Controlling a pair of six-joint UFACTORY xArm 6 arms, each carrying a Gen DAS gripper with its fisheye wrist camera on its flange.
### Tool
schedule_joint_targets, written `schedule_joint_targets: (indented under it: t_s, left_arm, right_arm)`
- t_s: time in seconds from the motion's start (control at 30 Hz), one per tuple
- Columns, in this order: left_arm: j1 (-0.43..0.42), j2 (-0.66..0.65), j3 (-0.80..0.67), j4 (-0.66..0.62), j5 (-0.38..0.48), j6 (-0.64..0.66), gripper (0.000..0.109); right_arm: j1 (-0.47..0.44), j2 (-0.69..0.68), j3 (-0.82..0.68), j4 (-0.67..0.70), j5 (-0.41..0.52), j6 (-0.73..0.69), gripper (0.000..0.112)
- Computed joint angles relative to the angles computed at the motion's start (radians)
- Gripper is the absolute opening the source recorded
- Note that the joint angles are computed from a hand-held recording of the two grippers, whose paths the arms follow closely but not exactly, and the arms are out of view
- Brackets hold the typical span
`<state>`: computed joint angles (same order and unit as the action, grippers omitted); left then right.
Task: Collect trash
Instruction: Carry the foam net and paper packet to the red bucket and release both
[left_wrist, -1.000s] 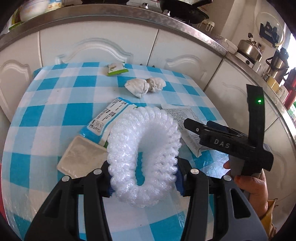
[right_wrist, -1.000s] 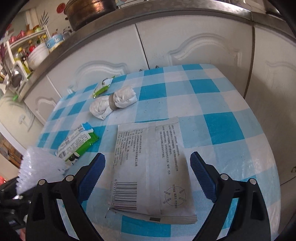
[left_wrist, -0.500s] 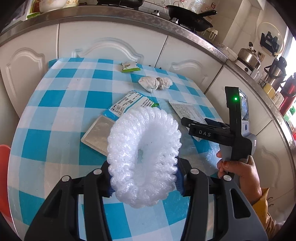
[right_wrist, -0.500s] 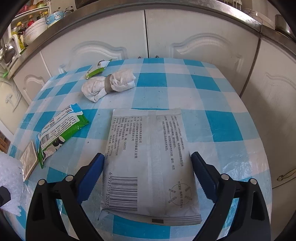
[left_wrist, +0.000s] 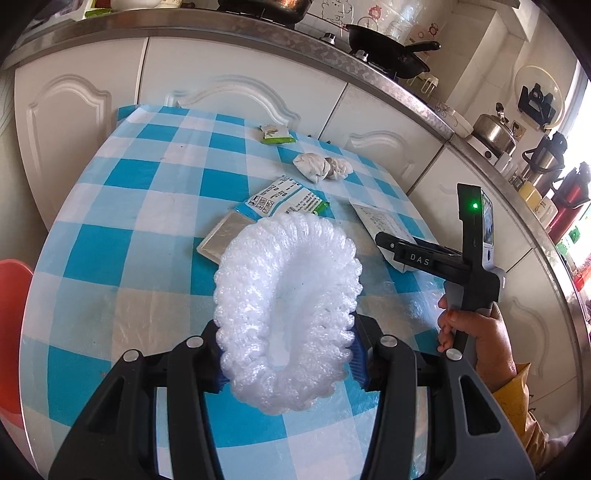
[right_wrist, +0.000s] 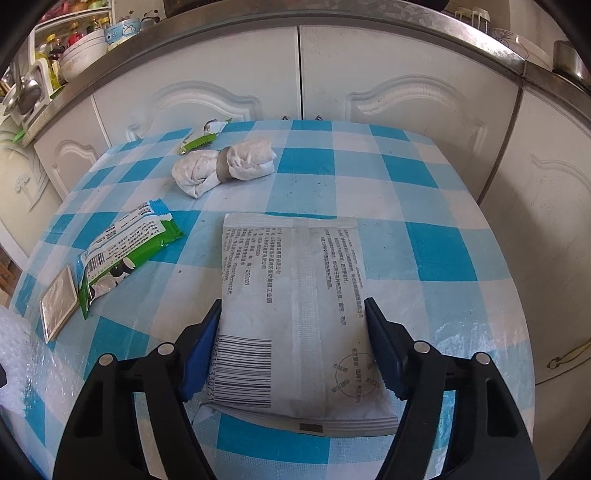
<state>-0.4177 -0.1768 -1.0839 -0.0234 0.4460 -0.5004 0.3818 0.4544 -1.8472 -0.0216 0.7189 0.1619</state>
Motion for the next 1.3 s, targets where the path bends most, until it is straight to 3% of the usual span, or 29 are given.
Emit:
schedule_joint_targets:
  t_s: [0.3, 0.53, 0.7, 1.03, 1.3]
  left_arm:
    - [0.019, -0.095, 0.11, -0.064, -0.046, 0.059, 0.05]
    - [0.025, -0.152, 0.18, -0.111, -0.074, 0.11, 0.05]
    - [0.041, -0.198, 0.228, -0.153, -0.091, 0.141, 0.05]
    - [0.1, -0.317, 0.326, -0.05, -0.078, 0.047, 0.05]
    - [0.158, -0.394, 0.378, 0.041, -0.043, -0.028, 0.05]
  right_arm:
    - [-0.012, -0.131, 0.201, 0.044, -0.157, 0.065, 0.069]
    - [-0.008, -0.221, 0.309, 0.001, -0.188, 0.143, 0.069]
    - [-0.001, -0.274, 0.34, -0.044, -0.167, 0.176, 0.069]
    - [0.06, -0.337, 0.362, -0.077, -0.128, 0.16, 0.069]
    - [0.141, -0.322, 0.311, -0.02, -0.116, 0.07, 0.069]
